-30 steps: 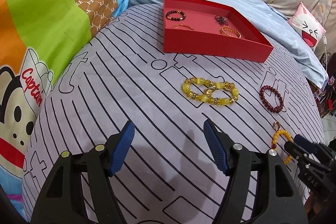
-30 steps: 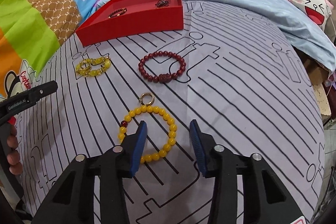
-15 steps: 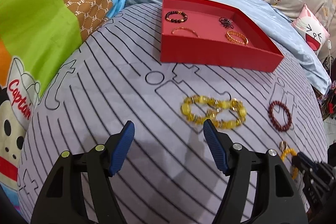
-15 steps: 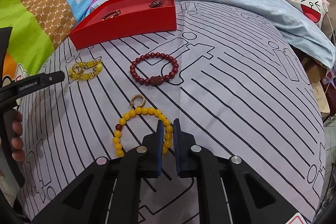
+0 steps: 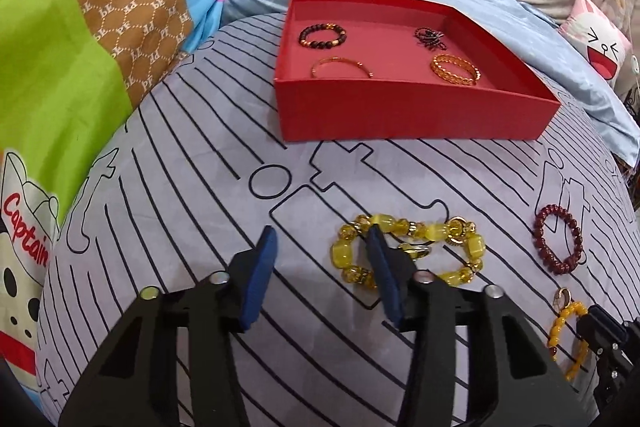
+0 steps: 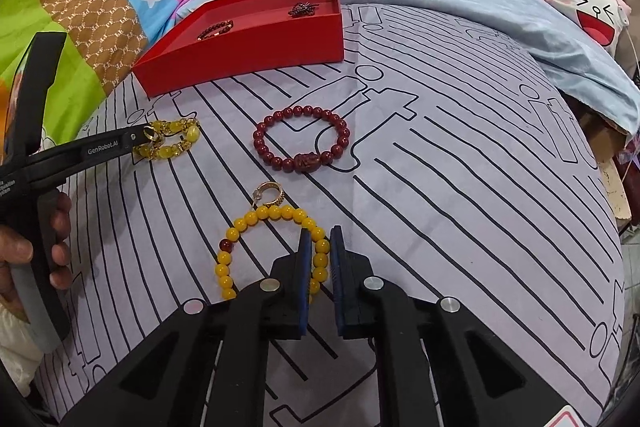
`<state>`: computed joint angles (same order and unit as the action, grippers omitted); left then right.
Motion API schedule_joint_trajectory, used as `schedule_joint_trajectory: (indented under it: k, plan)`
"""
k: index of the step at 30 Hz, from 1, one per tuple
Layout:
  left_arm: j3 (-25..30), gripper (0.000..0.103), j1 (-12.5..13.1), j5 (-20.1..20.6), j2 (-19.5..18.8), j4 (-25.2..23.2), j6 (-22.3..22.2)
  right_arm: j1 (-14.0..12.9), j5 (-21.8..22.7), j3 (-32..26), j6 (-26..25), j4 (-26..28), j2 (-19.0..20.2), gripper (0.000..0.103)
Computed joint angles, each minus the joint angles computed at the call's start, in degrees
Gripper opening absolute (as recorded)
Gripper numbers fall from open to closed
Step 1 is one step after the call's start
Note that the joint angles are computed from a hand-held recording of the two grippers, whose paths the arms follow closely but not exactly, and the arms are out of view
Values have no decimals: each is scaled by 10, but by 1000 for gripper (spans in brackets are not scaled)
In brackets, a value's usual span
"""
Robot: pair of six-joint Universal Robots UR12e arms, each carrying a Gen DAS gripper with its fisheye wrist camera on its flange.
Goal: Organize jewelry
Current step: 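Grasp the yellow glass bead bracelet with the left tool while the right tool lifts its bracelet, then carry both yellow bracelets over the red tray and lower them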
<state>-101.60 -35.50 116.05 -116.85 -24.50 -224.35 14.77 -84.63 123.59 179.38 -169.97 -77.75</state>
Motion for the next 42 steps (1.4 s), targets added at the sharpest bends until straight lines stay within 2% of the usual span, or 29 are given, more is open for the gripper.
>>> schedule_joint_trajectory:
  k: [4,5,6,11,19,30,38,42]
  plan:
    - [1,22,-1,-2,-1,8,9,0,0,0,0,-1,0,9]
    - [0,13,-1,-7,-1,13,11,0,0,0,-1,0,0,9]
    - [-1,10,0,-15,0,17,13,0,1,0,0,0,0,9]
    - [-11,9,4,-47,9,35,1,-3,11,-1,1,11,-3,9]
    - [-20,9,-7,-59,28,65,12,-8,36,6,10,6,-16,8]
    - [-20,9,-27,-66,51,85,38,-8,56,14,3,-12,-45,7]
    - [-24,9,-32,-74,69,111,60,-10,69,19,0,-25,-61,7]
    - [-28,9,-32,-65,80,118,68,-12,75,21,0,-27,-64,7]
